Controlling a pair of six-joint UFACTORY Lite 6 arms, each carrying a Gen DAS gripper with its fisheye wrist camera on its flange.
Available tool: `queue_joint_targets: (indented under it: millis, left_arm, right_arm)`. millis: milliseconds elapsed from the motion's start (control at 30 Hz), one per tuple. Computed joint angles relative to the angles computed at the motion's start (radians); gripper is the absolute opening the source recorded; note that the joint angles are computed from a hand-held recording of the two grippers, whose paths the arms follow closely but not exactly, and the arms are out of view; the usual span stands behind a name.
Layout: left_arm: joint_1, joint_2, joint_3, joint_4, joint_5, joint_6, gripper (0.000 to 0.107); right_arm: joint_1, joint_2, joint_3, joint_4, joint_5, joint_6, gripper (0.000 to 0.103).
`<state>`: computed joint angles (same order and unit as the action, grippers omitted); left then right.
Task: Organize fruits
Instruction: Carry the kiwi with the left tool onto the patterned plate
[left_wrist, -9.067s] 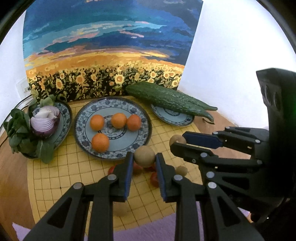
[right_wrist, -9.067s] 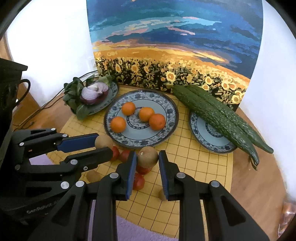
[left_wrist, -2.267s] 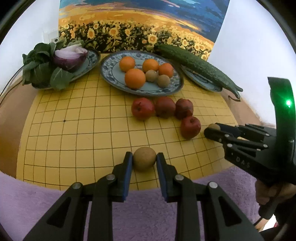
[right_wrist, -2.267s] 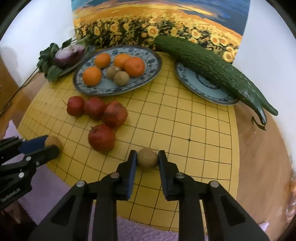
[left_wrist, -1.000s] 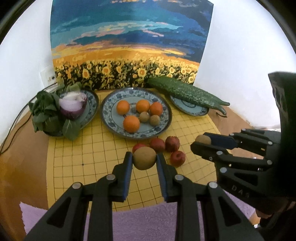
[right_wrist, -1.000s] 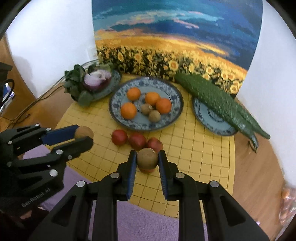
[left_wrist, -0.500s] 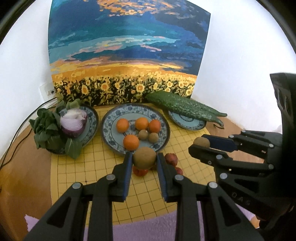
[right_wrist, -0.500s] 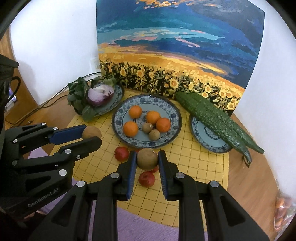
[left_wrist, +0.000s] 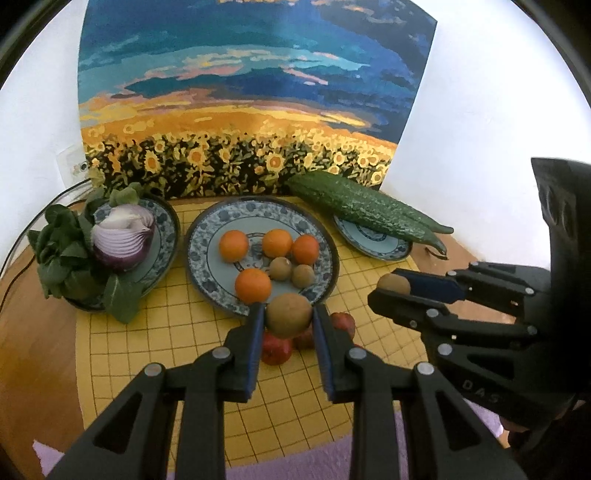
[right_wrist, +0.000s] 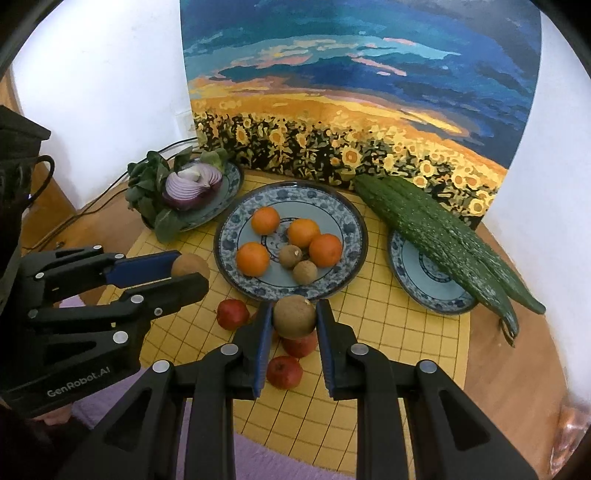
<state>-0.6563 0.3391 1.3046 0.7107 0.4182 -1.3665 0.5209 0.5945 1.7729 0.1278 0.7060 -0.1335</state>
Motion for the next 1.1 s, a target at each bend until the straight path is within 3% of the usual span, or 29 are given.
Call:
queue_joint_targets:
  millis: [467,867,1100]
  left_arm:
    - [0.109,0.112,0.043,-0.296,-0.114,0.287,0.027]
    - [0.176,0.225,0.126,-0.57,-0.135,0.577,0.027]
    - [0.19,0.27,0.163,-0.633,-0.132,0.647,0.027]
  right_arm:
    - [-0.043,0.216,0.233,0.067,0.073,-0.054,0.024]
    - [-0.049,0.456,0.504,0.087,0.182,-0.051,0.024]
    - [-0.052,0.595,0.7,0.089,0.255,-0.046,0.024]
